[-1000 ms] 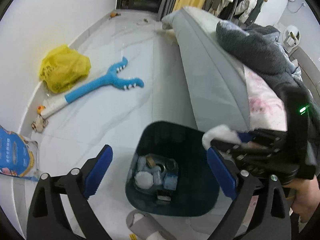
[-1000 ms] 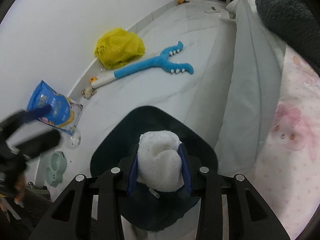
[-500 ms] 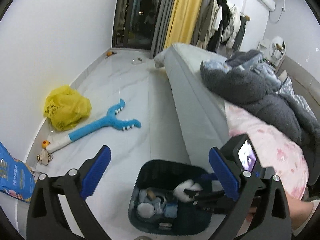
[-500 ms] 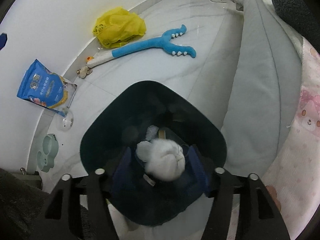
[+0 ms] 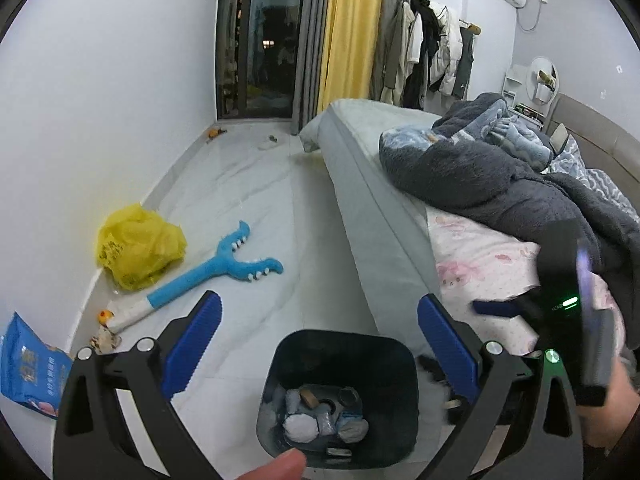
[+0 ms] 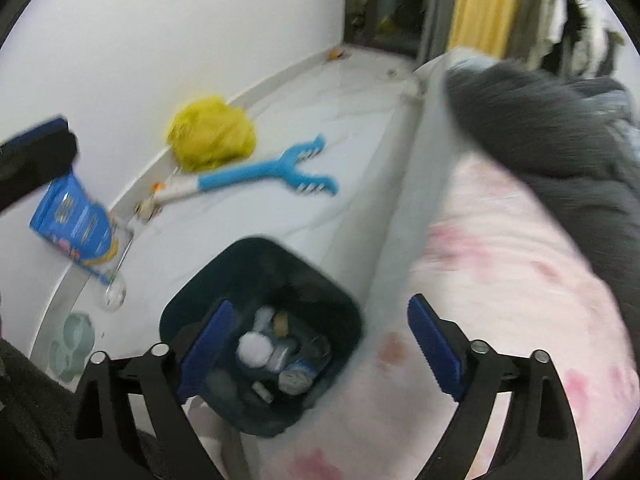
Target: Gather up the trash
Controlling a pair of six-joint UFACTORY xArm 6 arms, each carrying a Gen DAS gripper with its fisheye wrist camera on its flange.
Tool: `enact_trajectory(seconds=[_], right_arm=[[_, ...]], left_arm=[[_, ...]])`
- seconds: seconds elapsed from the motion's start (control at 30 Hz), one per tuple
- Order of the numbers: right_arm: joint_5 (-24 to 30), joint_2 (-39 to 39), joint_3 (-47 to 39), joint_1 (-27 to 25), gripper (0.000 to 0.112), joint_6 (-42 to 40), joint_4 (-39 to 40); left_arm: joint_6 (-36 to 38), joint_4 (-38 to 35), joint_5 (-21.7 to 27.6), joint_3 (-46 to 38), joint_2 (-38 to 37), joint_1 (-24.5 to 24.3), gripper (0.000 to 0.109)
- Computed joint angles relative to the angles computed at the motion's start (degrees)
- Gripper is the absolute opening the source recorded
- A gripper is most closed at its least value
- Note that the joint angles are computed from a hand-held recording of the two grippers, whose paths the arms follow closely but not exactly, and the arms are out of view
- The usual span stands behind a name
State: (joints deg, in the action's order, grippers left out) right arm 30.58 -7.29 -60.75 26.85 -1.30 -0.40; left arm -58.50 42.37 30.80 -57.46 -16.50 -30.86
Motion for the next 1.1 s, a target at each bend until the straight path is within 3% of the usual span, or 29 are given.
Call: enact_trajectory(seconds=[0.13,0.27,0.47,0.67,0.8,0.93,1.1], right_arm=[[-2.62,-8.76,6.61,-3.29,0.100,3.17,-4.10],[-3.93,-18.25,13.05,-8.26,0.100,4.54,-4.99],[-1.49,-31.16,19.27,-16.95,0.100,1.60,-0.77],[7.55,-44.89,23.17,-28.50,0.100,-12.61,14.86],[10.98,-52.06,25.24,-33.46,0.100,-17.03,14.72],[14.27,-54.58,26.30,-40.62,0.100,-27.49,27.03],[18.45,-54.54,25.74,-42.93,0.100,-34.55,32.72]], left_arm=[[-5.92,6.35,3.23,-1.85,0.51,-3.18,0.100],[-5.73,5.53,1.98,-2.26,0.87,-4.29,0.100],[-8.04,7.84,4.46,-5.59,2.75,-8.62,0.100],[-13.53,9.40,12.09,-6.78,2.96,-15.23,0.100],[-17.40,13.49,15.09,-6.26,1.98,-18.95,0.100],[-19.48,13.89,15.65,-5.14,1.25,-20.57,0.100],[-19.32,14.80,19.45,-6.86,2.44,-23.94,0.100]])
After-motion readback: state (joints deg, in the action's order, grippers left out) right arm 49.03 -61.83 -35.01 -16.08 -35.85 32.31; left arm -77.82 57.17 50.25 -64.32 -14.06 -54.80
